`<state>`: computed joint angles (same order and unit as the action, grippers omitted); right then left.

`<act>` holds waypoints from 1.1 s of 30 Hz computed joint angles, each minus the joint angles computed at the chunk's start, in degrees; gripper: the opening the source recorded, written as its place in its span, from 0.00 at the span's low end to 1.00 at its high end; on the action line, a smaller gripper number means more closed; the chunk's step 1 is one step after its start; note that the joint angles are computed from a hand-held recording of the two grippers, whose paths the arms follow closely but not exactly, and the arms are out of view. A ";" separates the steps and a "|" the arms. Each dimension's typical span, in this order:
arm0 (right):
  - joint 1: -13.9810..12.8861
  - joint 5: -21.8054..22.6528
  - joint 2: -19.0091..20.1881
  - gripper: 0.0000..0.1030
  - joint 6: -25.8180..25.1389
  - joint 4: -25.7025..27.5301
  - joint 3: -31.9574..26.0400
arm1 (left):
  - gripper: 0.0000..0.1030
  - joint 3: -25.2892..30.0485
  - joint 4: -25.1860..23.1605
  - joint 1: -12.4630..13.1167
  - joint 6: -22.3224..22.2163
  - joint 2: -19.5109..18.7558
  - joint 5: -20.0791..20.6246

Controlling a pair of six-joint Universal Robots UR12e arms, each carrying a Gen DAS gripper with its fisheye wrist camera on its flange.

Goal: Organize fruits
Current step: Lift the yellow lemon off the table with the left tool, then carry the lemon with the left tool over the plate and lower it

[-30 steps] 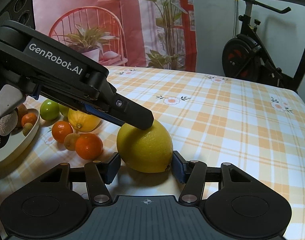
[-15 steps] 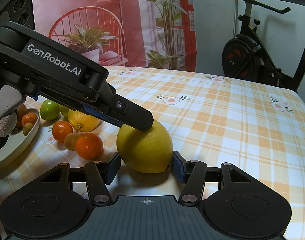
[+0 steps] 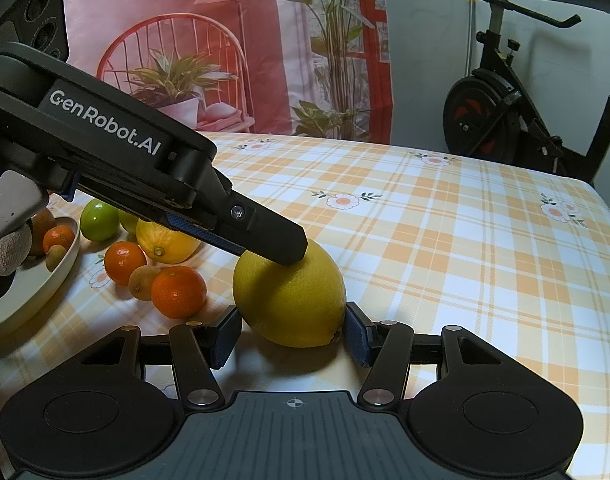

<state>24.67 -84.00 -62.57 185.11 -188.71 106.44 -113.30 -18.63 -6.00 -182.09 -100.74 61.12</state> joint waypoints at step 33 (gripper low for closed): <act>5.71 3.86 -0.30 0.50 -4.71 3.42 -5.93 | 0.41 -7.62 -0.68 7.00 -1.44 12.31 3.45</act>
<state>30.38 -80.15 -62.87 180.40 -185.29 100.51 -120.93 -19.32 1.00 -183.53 -88.42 64.57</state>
